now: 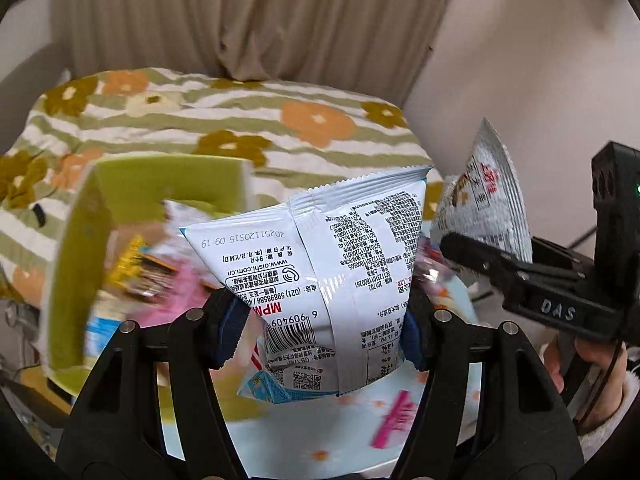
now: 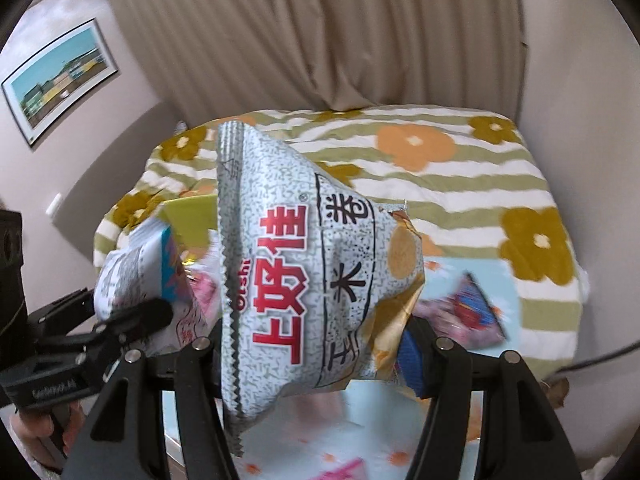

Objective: Organize snacks
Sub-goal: 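Grasp the white printed bag with the left gripper while the right grasps the corn-roll bag, then carry both bags over the yellow box and open both grippers to drop them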

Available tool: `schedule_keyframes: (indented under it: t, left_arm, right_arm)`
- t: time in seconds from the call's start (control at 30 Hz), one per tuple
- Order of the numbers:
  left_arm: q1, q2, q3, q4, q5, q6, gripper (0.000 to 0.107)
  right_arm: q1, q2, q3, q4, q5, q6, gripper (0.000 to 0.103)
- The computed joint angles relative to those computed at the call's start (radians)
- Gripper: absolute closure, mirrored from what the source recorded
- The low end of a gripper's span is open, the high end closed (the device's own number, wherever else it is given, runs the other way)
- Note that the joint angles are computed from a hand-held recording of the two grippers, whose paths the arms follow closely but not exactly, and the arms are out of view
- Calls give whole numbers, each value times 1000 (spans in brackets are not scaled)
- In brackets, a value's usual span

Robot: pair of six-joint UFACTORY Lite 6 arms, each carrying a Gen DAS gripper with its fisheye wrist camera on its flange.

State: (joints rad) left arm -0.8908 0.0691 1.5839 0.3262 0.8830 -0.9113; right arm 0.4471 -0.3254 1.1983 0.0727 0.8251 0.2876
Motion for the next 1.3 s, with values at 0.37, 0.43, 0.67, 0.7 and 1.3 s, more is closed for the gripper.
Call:
schedule_keyframes:
  t: [0.37,0.43,0.67,0.7,1.3]
  left_arm:
    - [631,-65,-152,-431,-85,740,46]
    - [705,10,-115,-502,-86,858,46]
    - [829,270,42,-642,-66,1095,43]
    - [836,304,67,-645,-60,1108,35]
    - [920,-50,-334,-676,-125,1128,9]
  right_arm:
    - [283,546,451,-158,-75,313,45]
    - [296,625,525,-158,-68,338,45]
    - [311,852,753,-159,-11,402,45]
    - [310,858,757,-159,-7,407,45]
    - [331,982,943,-94,70,285,44]
